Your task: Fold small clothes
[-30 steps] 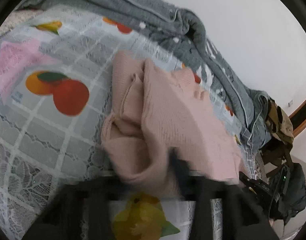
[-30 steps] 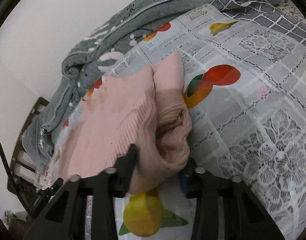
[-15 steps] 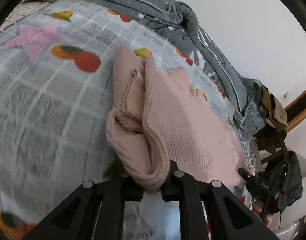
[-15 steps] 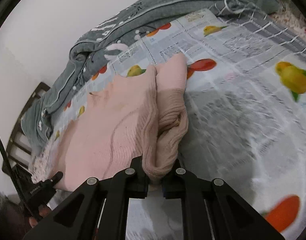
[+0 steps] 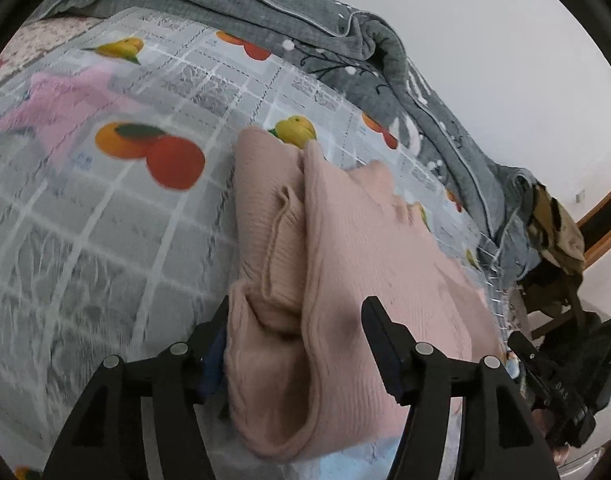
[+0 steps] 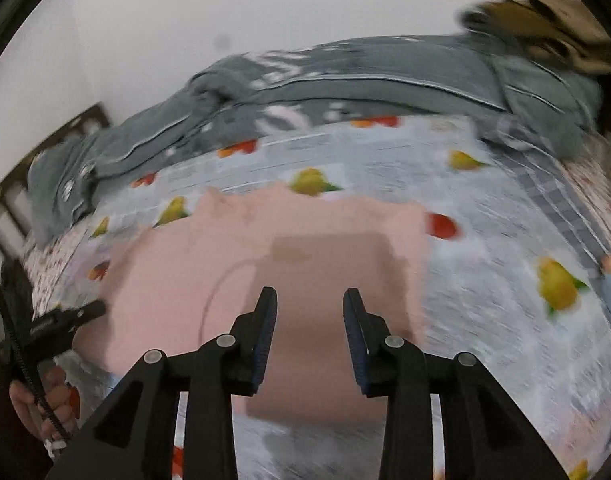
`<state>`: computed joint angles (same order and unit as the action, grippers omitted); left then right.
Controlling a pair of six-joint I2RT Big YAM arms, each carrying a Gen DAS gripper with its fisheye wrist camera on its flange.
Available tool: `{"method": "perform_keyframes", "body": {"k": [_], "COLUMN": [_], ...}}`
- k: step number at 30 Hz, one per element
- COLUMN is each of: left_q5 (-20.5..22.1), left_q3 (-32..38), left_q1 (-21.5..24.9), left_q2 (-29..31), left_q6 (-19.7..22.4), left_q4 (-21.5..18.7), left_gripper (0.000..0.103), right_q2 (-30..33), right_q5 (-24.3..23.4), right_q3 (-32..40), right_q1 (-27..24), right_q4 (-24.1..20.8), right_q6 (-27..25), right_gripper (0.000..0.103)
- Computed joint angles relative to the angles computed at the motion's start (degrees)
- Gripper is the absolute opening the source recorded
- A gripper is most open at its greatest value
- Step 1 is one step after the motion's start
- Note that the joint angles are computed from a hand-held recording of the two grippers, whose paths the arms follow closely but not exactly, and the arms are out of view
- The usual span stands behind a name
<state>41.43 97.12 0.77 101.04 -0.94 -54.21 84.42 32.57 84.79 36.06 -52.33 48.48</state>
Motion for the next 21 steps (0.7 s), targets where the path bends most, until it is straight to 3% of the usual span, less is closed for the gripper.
{"method": "perform_keyframes", "body": {"k": [2,6,11,15,21], "left_q5": [-1.93,-4.33,-4.09,-4.14,-2.53], "left_q3": [1.0,2.22,1.73,1.37,1.74], "left_q1": [-0.44,-0.97,-0.94,-1.07,-0.86], "left_q2": [0.55,1.28,1.22,1.12,1.65], "left_q6": [-0.01,1.1,1.46,2.25,3.18], "left_q4": [0.29,0.67,2.37,3.1,2.53], "left_gripper": [0.06,0.06,0.06,0.06,0.063], "right_q2": [3.91,13.74,21.17,26.71,31.97], "right_q5": [-2.29,-6.06,-5.58,-8.61,-12.62], "right_q3": [3.58,13.97,24.3,33.13,40.71], "right_q1": [-0.4,-2.38,-4.8,-7.56,-10.22], "right_q4": [0.02,-6.01,-13.08,-18.9,-22.64], "right_q6": [-2.49,-4.68,-6.62,-7.0,-7.03], "right_gripper": [0.034,0.034,0.034,0.034,0.034]}}
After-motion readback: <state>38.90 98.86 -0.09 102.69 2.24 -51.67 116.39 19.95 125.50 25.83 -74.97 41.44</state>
